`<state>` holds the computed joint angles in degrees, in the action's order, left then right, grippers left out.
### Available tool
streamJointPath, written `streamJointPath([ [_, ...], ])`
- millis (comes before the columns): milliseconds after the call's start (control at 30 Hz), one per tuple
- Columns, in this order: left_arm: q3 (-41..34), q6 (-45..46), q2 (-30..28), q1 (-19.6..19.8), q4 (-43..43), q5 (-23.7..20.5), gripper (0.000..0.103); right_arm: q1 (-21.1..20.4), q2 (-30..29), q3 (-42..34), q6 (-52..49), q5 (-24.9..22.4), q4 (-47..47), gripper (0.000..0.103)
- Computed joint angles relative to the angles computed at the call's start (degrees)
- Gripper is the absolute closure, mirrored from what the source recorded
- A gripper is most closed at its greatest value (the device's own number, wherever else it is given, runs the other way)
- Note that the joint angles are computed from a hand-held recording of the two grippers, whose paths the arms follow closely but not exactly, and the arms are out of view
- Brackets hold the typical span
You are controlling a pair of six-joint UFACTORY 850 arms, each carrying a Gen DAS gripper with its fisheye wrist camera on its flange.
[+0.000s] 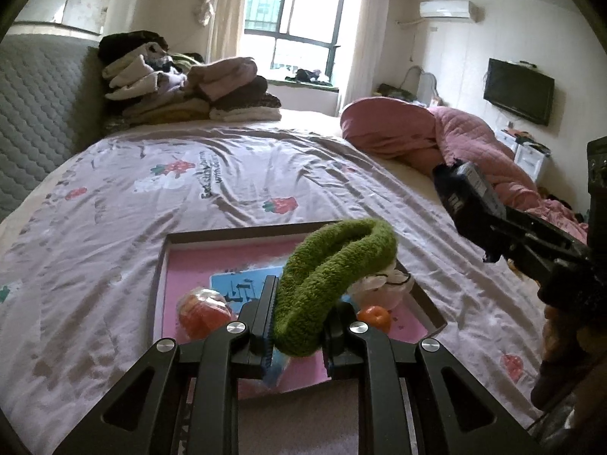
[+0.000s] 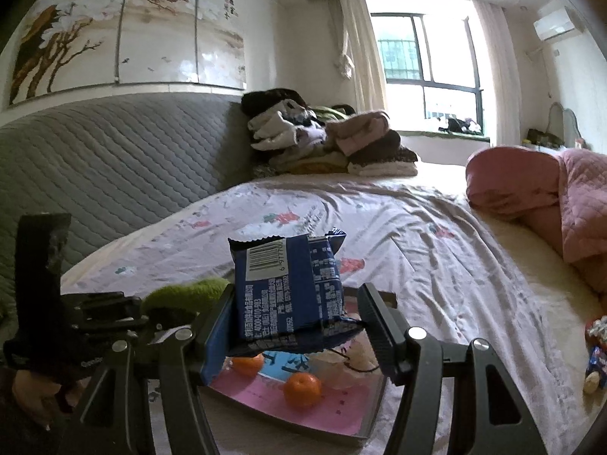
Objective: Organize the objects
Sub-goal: 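Lift and carry the green ring and the blue snack bag over the pink tray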
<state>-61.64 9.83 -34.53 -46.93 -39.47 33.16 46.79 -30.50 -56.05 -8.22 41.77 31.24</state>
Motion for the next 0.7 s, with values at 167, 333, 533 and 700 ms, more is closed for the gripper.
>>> streamJointPath([
  [167, -1.62, -0.82, -1.89, 0.34, 1.58, -0.88, 0.084, -0.66, -1.29, -0.61, 0.33, -0.90, 0.40, 0.040],
  [333, -2.50, -1.15, -3.02, 0.57, 1.99, -1.41, 0.083, -1.11, -2.66, -1.70, 0.24, -2.65, 0.44, 0.040],
  [533, -3.02, -1.69, -3.90, 0.75, 2.23, -1.74, 0.083, -1.42, -4.29, -2.88, -0.53, -4.54, 0.90, 0.040],
  [700, -3.75, -0.82, -4.69, 0.60, 1.58, -2.37, 0.083, -1.48, -5.16, -3.47, -0.90, -5.63, 1.40, 0.040],
])
